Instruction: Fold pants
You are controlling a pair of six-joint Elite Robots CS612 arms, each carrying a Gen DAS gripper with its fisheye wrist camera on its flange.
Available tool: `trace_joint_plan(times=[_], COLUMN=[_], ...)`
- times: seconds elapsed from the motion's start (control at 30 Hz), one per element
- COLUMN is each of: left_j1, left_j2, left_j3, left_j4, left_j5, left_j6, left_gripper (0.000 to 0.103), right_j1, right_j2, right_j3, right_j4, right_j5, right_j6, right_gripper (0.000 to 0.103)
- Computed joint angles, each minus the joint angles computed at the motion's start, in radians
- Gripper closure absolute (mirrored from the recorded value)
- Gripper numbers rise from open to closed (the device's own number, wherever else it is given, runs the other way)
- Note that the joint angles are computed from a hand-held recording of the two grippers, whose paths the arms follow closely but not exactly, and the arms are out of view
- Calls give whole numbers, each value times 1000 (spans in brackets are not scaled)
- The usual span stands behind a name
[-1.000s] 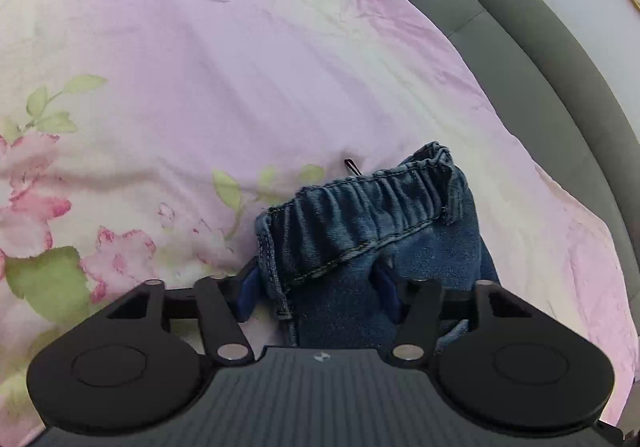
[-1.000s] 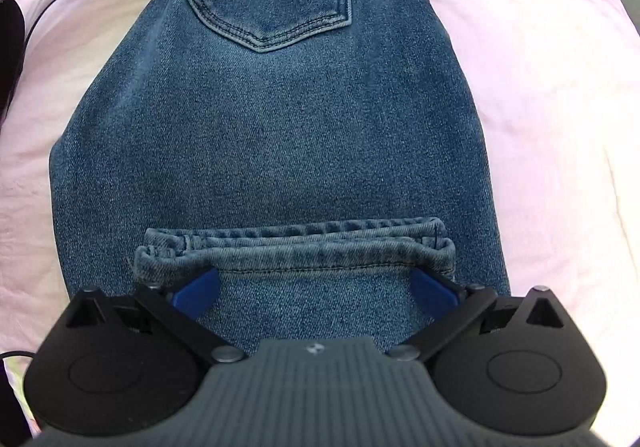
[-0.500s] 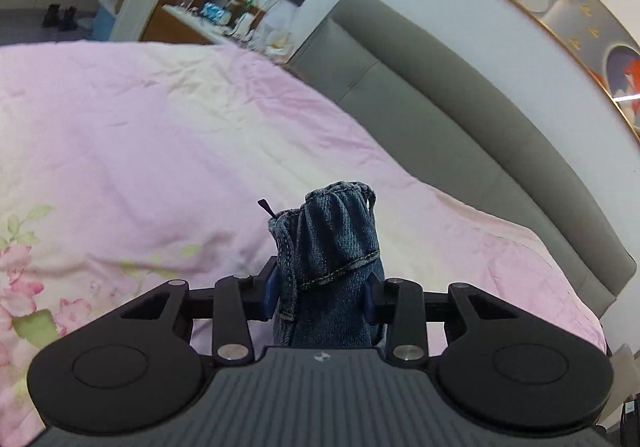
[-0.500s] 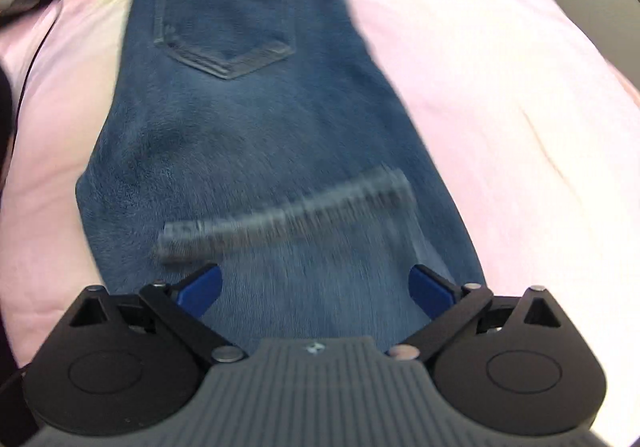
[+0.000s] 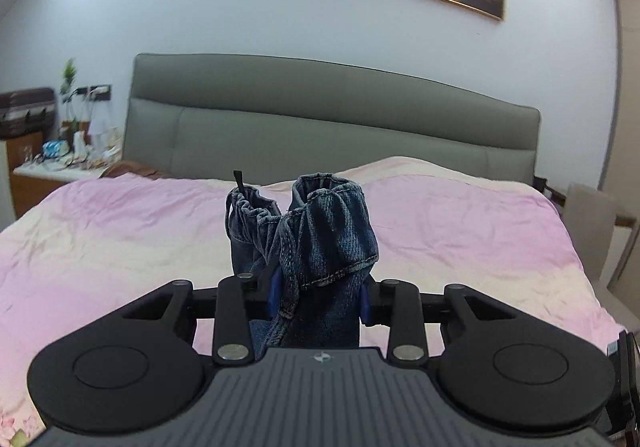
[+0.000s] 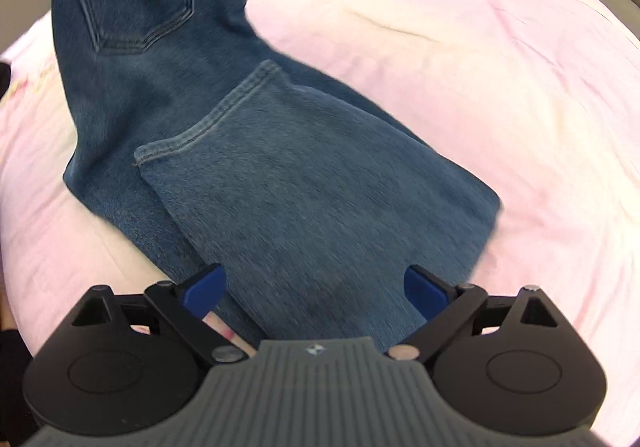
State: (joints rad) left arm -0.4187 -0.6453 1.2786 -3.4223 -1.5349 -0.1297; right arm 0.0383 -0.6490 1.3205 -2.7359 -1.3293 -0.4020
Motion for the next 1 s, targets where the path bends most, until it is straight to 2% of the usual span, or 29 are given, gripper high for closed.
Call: trace_joint_plan(times=[0.17, 0.2, 0.37, 0.6, 0.7, 0.77, 0.83, 0.87, 0.9, 0.97, 1.0], left_j1=[-67, -86, -142, -187, -189, -187, -182, -174, -165, -152, -146], left_j2=[19, 19, 70, 123, 149, 152, 149, 146, 144, 134, 125], left_j3=[-29, -22, -66, -94, -142, -152, -146, -150, -156, -151, -142], left_j4=[60, 71, 196, 338, 442, 486, 490, 506, 517, 525, 521], left_j5=[-32, -37, -67, -107, -133, -151, -175, -217, -261, -315, -320], left_j6=[138, 163, 279, 429, 471, 500, 515, 504, 482, 470, 470], left_gripper=[65, 65, 65, 65, 64, 59, 49, 33, 27, 25, 25], right_j1=[-37, -38, -73, -104, -109, -110, -108, -106, -104, -103, -102], right_j2=[-45, -36, -56, -72, -70, -68, -71, -74, -78, -86, -92], right_j3=[94, 91, 151, 206, 210, 208, 209, 209, 211, 215, 218], right_j4=[-91, -105, -157, -159, -148, -137, -127, -122, -119, -117, -116], right_j5=[35, 39, 63, 74, 62, 57, 39, 26, 16, 0, -4], right_j6=[65, 83, 134, 133, 131, 131, 120, 113, 107, 91, 91], right_gripper=[13, 14, 14, 15, 15, 15, 15, 15, 15, 15, 15])
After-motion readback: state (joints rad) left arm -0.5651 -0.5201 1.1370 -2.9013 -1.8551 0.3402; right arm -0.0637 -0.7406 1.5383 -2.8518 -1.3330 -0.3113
